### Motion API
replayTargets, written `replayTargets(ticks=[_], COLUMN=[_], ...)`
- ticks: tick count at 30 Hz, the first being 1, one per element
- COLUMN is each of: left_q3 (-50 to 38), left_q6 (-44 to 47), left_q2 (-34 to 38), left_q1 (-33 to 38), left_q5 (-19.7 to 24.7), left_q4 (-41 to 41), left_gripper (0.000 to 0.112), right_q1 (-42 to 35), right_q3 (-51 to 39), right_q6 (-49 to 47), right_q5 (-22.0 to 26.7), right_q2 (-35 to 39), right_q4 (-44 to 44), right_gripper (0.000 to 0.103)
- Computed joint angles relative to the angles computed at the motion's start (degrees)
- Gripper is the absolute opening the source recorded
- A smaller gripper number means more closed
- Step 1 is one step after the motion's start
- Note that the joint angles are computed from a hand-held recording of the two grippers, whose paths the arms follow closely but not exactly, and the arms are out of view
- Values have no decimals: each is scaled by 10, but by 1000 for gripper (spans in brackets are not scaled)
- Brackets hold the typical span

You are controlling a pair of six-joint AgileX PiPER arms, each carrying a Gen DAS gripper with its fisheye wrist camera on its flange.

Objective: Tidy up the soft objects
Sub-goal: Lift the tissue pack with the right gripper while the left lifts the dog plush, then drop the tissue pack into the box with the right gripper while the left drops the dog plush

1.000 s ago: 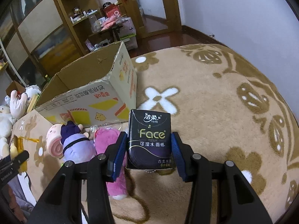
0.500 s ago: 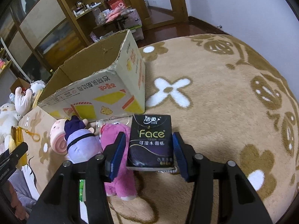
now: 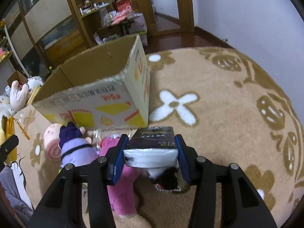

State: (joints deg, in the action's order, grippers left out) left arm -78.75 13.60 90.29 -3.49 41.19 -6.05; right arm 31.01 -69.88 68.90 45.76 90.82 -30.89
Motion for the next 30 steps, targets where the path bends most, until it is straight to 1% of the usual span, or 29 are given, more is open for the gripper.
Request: replayTargets(ticks=[6, 9, 11, 13, 14, 16, 18, 22, 26, 30], left_q3=[2, 5, 13, 26, 32, 35, 28, -4, -42, -85], left_q6=[2, 17, 37, 74, 109, 146, 176, 184, 170, 144], left_q2=[-8, -16, -27, -42, -49, -57, -56, -32, 2, 44], left_q1=[-4, -7, -9, -9, -6, -7, -13, -33, -50, -51], left_q5=[-36, -56, -79, -108, -123, -143, -157, -170, -178, -163], left_q4=[5, -2, -15, -52, -89, -127, -153, -140, -112, -95], left_gripper=[77, 77, 77, 77, 77, 77, 77, 77, 77, 77], right_q1=[17, 32, 50, 67, 74, 83, 86, 84, 78, 58], right_q3=[-6, -9, -13, -24, -31, -44, -60, -109, -146, -172], right_q6=[31, 56, 80, 100, 106, 109, 102, 60, 30, -12], right_q5=[10, 21, 29, 39, 44, 50, 44, 38, 25, -9], right_q2=[-16, -30, -45, -55, -58, -60, -58, -35, -7, 23], right_q4=[-45, -74, -108, -143, -159, -180, -190, -206, -216, -211], right_gripper=[50, 50, 50, 50, 50, 50, 50, 50, 50, 50])
